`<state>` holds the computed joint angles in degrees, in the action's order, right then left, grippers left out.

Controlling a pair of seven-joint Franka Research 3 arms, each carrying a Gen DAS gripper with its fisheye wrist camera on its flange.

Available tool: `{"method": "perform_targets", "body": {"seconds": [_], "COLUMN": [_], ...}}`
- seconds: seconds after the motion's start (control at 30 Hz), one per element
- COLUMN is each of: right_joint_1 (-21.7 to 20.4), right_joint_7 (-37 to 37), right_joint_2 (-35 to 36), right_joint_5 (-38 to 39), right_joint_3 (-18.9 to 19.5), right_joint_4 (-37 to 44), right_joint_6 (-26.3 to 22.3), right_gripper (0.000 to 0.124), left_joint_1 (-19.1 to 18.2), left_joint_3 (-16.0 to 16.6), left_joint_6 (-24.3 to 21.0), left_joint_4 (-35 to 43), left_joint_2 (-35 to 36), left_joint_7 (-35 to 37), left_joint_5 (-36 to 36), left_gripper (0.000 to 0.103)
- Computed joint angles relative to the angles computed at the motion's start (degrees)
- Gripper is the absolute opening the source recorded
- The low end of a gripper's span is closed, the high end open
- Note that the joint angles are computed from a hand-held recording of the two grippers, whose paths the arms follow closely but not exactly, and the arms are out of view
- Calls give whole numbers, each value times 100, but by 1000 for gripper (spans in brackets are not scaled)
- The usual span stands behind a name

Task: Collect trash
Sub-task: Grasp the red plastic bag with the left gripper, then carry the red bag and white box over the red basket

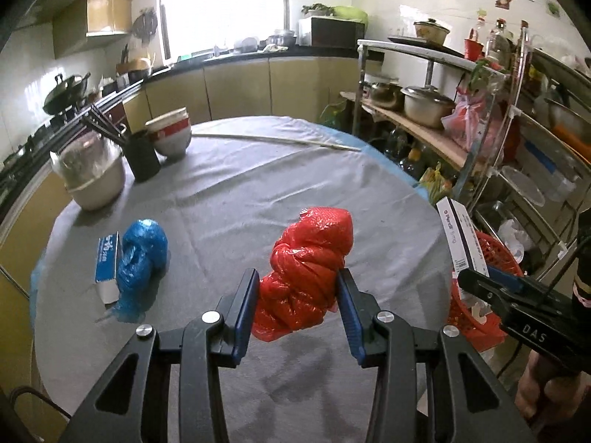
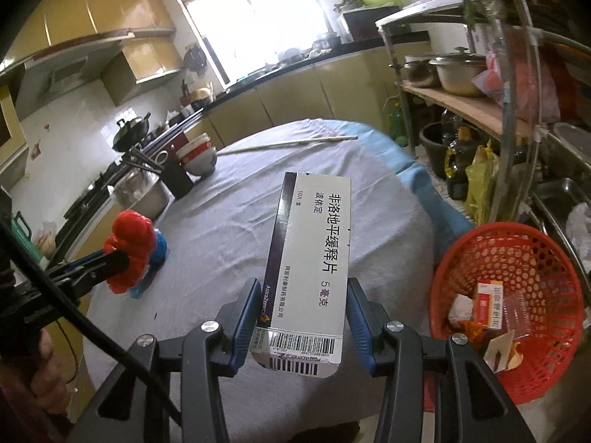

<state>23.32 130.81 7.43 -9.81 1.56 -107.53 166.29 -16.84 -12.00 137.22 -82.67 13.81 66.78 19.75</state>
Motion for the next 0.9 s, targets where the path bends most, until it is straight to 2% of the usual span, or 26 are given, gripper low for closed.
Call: {"method": "perform_targets", "body": {"seconds": [0.17,0.37,0.73,0.9], "right_joint_1": [-81,-380,-1276,-1715], "right_joint_7": [318,770,1460,1719], "right_joint_2": [-262,-594,-1213,-1414], "right_joint_5": [-234,-520,-715,-781], "right_joint_3": [-84,-47,257,432], "right_joint_4": [-380,-850,-1802,-2099], "right_joint_6": [198,390,651,733], "right_gripper": [49,49,49,49], "left_joint_1": [-181,-428,-925,-1163], "left_joint_3": [-29,-84,-77,-62], "left_joint_6": [-123,-414,-917,-1242], "left_joint_4": [215,660,1567,2269], "left_joint_2": [95,415,1046,1498], "left_joint_7": [-59,79,466,723], "left_joint_5": [233,293,337,247], "left_gripper": [44,45,45,45]}}
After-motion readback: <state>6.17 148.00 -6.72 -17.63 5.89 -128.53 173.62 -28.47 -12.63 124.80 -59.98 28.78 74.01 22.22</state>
